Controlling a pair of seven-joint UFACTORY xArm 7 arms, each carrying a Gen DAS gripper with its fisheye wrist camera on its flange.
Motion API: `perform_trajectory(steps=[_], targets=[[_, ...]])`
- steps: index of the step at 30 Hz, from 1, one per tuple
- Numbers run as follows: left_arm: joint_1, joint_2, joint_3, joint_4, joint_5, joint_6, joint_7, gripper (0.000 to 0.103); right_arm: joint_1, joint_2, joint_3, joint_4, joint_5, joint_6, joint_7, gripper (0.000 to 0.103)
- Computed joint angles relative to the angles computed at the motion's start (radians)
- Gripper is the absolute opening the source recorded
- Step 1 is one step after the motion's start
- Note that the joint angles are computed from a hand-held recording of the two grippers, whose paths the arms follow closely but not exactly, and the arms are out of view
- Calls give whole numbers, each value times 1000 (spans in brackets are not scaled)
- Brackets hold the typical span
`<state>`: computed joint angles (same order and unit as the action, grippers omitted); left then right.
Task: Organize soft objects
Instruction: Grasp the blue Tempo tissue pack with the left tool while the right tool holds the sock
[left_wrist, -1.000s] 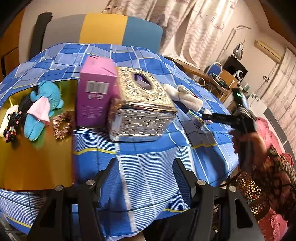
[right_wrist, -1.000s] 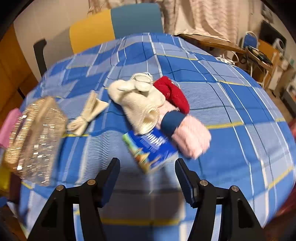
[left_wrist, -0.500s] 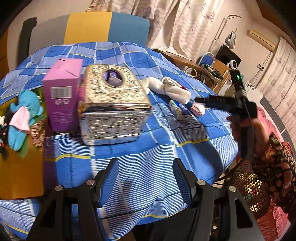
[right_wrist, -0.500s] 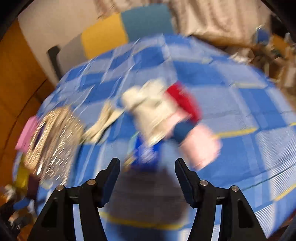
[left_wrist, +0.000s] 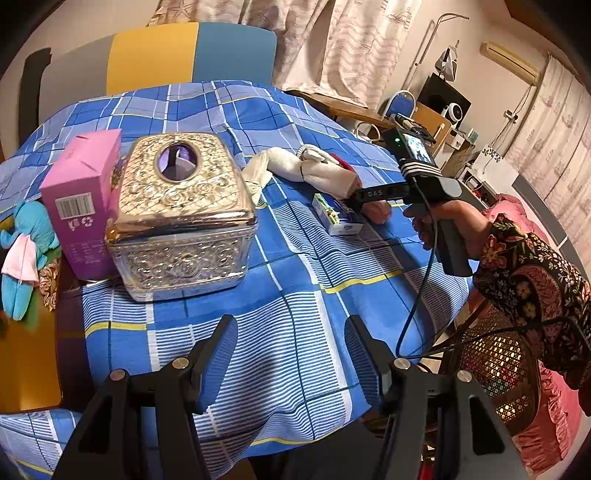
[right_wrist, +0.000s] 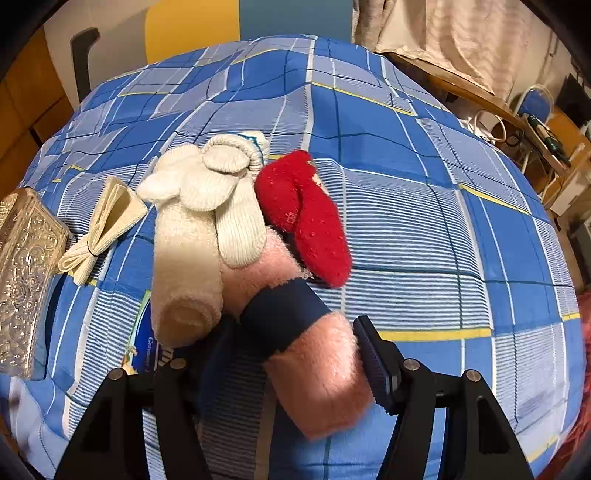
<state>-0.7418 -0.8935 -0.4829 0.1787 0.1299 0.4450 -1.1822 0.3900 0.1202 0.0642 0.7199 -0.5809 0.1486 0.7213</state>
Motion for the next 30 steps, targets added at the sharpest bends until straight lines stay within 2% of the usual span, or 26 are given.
perform_trajectory(steps=[2, 4, 5, 9, 14, 18, 20, 22, 25, 28, 30], targets=[[17, 39, -1, 16, 7, -26, 7, 61, 12, 12, -14, 7, -38, 11, 27, 62], [33, 77, -2, 31, 13, -60, 13, 61, 40, 2, -39, 2, -145, 19, 93, 55], [42, 101, 1, 41, 16, -80, 20, 61, 34, -12, -28, -9, -146, 27, 95, 53], [88, 170, -9, 75, 32, -145, 32, 61, -10, -85, 28, -72, -16, 62, 56, 48], [161, 286, -41, 150, 68, -213, 47, 61, -63, -208, 76, -200, 158, 51, 41, 46], [236, 386, -75, 224, 108, -233, 49, 61, -166, -300, 152, -274, 72, 81, 203, 44], [291, 457, -97, 274, 141, -248, 39, 61, -199, -308, 169, -298, 49, 59, 230, 43], [334, 524, -113, 324, 180, -238, 31, 61, -199, -299, 155, -314, 91, 23, 197, 42], [417, 646, -149, 416, 299, -215, -22, 61, -221, -301, 177, -309, 85, 26, 185, 43], [459, 767, -153, 503, 423, -179, -88, 62, -214, -301, 170, -313, 115, 27, 159, 46], [465, 875, -138, 590, 503, -118, -123, 62, -214, -296, 169, -312, 132, 22, 144, 47]])
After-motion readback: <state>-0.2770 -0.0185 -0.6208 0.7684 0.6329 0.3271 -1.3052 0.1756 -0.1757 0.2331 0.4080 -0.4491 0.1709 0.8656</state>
